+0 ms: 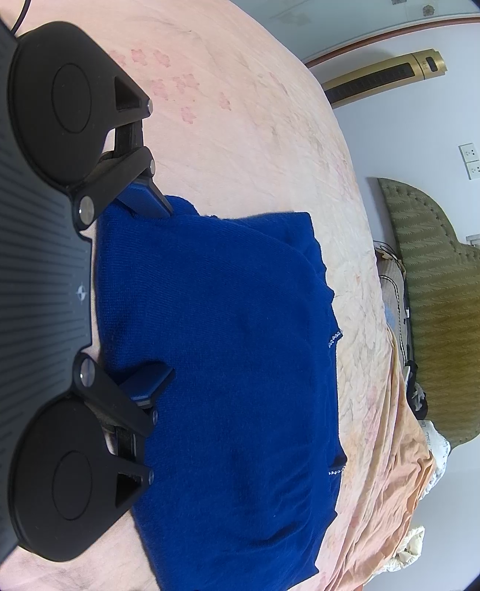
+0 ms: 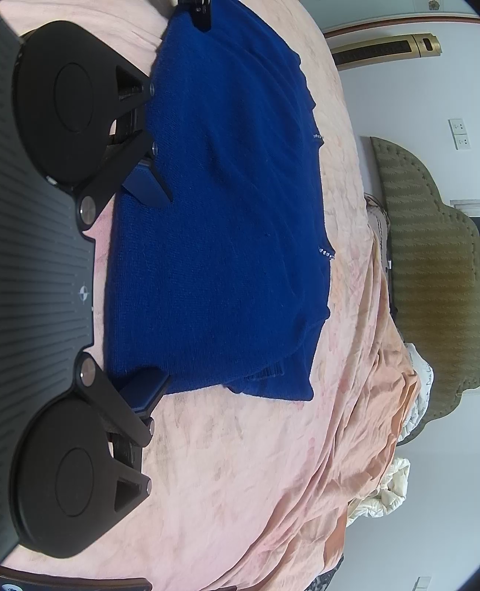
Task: Fold small clothes
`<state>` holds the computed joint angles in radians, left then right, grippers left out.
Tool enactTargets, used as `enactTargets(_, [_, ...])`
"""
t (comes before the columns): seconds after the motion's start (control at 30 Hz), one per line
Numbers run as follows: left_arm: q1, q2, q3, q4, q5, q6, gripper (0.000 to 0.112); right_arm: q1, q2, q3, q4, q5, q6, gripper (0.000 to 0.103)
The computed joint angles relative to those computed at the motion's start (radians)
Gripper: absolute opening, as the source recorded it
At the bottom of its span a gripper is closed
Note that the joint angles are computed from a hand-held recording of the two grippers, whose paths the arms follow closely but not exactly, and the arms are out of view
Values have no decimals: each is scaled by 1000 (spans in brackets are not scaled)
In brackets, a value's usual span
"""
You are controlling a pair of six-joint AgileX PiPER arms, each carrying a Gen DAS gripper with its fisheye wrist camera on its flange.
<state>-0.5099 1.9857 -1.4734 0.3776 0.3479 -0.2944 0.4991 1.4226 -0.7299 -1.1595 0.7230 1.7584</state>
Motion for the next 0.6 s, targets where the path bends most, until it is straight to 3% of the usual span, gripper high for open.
enactTargets(0.6, [-2,-5,5,-4,0,-16,87,19,19,-13,7,13,4,100])
